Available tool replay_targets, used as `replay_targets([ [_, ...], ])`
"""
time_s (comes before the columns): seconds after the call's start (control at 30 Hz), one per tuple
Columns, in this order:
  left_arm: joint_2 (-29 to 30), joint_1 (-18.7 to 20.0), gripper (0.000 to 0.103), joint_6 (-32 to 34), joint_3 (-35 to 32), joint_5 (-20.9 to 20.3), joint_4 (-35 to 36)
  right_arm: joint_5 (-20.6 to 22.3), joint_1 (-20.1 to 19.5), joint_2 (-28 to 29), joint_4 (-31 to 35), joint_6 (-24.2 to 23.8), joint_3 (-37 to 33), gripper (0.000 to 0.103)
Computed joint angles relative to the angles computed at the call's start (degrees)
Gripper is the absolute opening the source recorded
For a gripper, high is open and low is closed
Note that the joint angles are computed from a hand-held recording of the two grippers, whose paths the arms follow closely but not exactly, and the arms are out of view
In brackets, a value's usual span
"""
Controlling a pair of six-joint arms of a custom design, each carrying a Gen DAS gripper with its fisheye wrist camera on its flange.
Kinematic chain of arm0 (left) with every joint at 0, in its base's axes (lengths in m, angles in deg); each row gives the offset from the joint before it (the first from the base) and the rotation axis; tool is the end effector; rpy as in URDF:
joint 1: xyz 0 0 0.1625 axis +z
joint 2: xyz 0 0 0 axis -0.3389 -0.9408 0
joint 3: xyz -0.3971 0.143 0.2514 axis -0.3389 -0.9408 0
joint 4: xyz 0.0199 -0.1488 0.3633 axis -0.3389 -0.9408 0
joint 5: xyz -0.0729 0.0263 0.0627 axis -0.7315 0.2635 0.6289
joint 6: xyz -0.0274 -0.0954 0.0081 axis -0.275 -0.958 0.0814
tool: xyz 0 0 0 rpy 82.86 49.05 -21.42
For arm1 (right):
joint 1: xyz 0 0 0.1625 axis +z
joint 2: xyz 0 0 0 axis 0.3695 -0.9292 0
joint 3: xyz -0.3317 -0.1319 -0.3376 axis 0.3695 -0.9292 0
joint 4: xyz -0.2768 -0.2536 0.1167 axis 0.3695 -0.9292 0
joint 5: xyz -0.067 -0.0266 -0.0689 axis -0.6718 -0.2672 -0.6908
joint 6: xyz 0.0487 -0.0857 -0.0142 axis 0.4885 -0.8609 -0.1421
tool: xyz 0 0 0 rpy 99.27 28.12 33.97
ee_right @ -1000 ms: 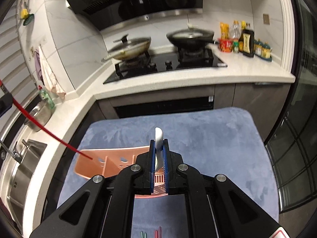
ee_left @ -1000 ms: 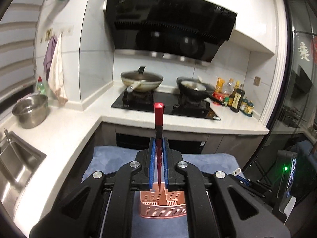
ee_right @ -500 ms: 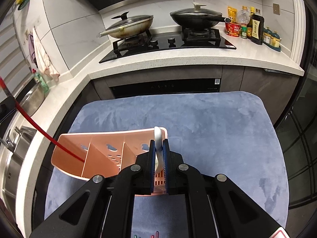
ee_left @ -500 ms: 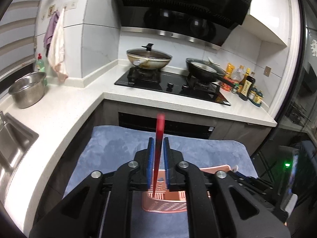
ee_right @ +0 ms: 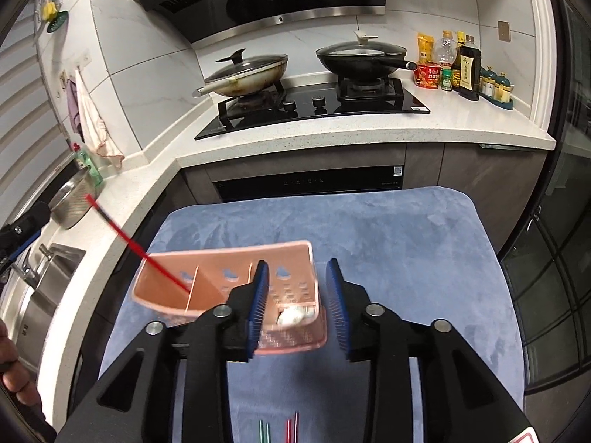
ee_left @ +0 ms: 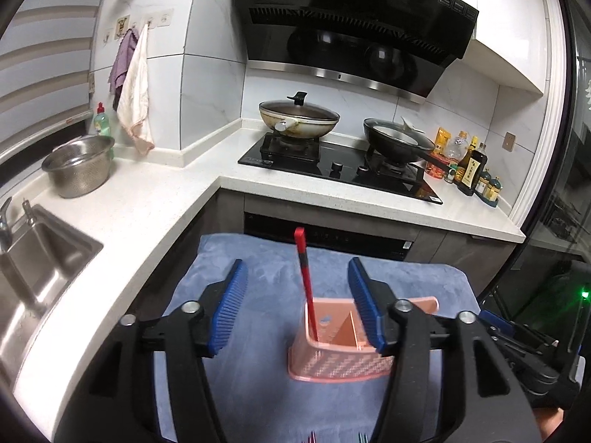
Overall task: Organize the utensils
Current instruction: 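Move both open tools back over the chopsticks on the mat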
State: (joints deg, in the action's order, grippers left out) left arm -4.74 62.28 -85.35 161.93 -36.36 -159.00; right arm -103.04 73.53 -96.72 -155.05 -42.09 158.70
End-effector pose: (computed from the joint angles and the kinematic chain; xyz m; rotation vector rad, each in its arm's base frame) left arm -0.3778 -0.6430 0.1668 0.3478 2.1995 -1.2816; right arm 0.1550 -0.6839 0.3182 0.3923 -2.3874 1.0023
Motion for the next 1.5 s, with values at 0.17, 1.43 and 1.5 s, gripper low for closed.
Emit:
replay_targets([
  [0.17, -3.05, -1.67, 0.059, -7.09, 9.1, 1.23, 1.35, -0.92, -0.24, -4.03, -4.62, -1.27, 9.15, 0.041],
  [1.43, -3.35, -9.83, 0.06, -46.84, 38.88, -12.15, 23.21, -8.29, -8.39, -2.86, -31.93, -3.98, 46.24, 0.049],
  [1.5, -3.18, -9.76, 0.06, -46.66, 38.79, -12.48, 23.1, -8.05, -8.6, -2.93, -31.85, -3.91, 46.17, 0.049],
])
